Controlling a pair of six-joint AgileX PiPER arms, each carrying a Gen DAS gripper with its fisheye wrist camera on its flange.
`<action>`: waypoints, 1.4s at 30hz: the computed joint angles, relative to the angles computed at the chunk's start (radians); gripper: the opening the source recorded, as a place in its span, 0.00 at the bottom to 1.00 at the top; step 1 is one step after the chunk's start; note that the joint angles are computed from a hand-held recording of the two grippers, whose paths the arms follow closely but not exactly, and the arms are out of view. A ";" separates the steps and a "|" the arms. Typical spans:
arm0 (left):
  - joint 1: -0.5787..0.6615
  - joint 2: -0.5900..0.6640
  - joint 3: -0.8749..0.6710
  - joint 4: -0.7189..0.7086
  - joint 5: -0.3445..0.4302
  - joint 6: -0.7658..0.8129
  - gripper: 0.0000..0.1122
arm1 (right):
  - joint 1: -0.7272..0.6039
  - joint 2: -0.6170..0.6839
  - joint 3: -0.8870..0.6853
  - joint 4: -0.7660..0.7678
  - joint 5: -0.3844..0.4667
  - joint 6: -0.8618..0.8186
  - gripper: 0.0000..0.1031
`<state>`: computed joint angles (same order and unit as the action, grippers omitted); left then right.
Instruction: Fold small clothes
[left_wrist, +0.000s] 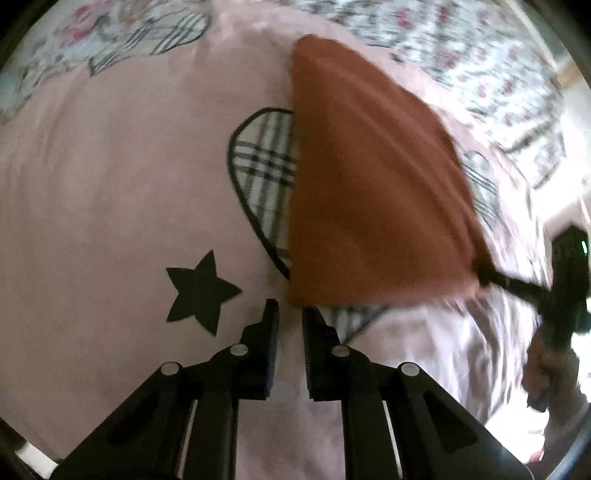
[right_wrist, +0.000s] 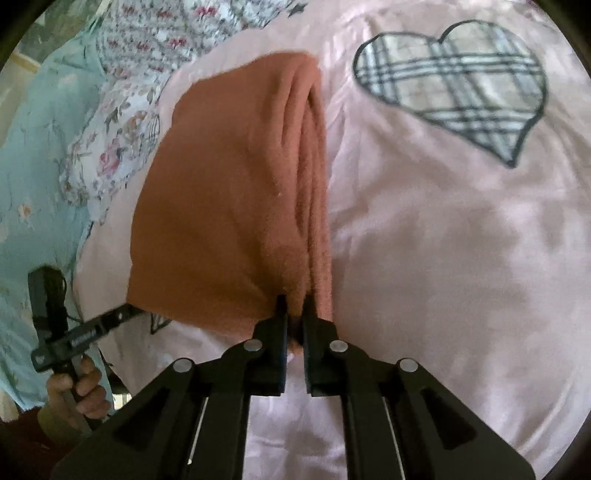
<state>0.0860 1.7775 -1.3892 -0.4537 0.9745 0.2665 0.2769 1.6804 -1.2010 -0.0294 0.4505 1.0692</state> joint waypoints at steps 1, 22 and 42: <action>0.017 -0.012 -0.006 -0.040 0.027 0.050 0.11 | -0.001 -0.022 0.009 -0.035 0.000 0.039 0.11; -0.052 0.229 -0.316 -0.089 0.148 0.090 0.16 | -0.294 0.324 -0.452 0.327 -0.005 -0.365 0.11; -0.037 0.240 -0.290 -0.088 0.147 0.134 0.08 | -0.052 0.204 -0.347 -0.099 0.088 -0.001 0.18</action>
<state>0.0492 2.0179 -1.6797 -0.5413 1.1215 0.4003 0.2250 1.8843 -1.5483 -0.1279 0.5385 1.0679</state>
